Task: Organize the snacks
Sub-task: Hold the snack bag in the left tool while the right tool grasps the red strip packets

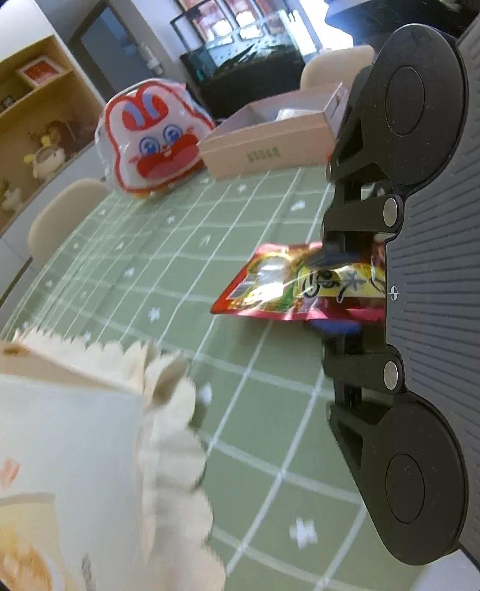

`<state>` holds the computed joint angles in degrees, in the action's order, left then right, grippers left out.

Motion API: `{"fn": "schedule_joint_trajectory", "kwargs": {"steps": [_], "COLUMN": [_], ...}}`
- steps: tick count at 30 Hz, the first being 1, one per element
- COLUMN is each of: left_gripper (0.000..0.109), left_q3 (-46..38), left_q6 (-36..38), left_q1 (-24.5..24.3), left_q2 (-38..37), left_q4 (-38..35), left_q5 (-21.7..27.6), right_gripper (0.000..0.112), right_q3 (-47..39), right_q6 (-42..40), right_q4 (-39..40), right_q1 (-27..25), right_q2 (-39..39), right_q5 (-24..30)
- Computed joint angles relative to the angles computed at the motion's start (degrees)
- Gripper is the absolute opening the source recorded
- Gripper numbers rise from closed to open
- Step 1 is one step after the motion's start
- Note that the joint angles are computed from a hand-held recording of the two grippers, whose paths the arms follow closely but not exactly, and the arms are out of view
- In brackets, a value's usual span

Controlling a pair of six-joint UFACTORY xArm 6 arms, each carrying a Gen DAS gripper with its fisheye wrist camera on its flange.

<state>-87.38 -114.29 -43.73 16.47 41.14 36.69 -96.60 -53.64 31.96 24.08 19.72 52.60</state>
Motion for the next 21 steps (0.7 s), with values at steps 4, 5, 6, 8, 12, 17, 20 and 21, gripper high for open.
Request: {"fn": "schedule_joint_trajectory", "kwargs": {"steps": [4,5,6,8,12,17,20,21], "left_gripper": [0.05,0.044,0.039,0.027,0.016,0.03,0.037,0.035], "left_q3": [-4.9,-5.9,-6.9,-7.4,-14.5,-28.4,-33.9,-36.3], "left_q6": [6.3,7.7,8.1,6.9,10.2,17.0,22.2,22.9], "left_q1": [0.7,0.6,0.3,-0.3,-3.0,-5.2,-4.5,-4.6], "left_q2": [3.9,4.4,4.7,4.3,7.6,16.8,21.5,23.0], "left_q4": [-2.3,-3.1,-3.3,-2.2,-4.3,-9.5,-14.8,-14.9], "left_q5": [-0.4,0.3,1.5,1.6,5.0,10.9,9.4,10.9], "right_gripper": [0.035,0.035,0.035,0.035,0.035,0.035,0.035,0.035], "right_q3": [0.7,0.7,0.8,1.0,2.3,5.3,8.8,9.3], "right_q6": [-0.6,-0.7,-0.5,-0.3,-1.7,-3.1,-6.0,-6.6], "right_q4": [0.5,0.5,0.3,-0.1,1.8,2.3,3.6,3.8], "right_q1": [-0.2,-0.3,-0.5,-1.0,-3.7,-6.9,-7.7,-7.8], "right_q2": [-0.4,-0.4,-0.6,-1.2,-3.1,-5.5,-7.6,-7.9], "right_q5": [-0.5,-0.4,-0.2,0.2,3.0,6.8,4.9,4.6]}}
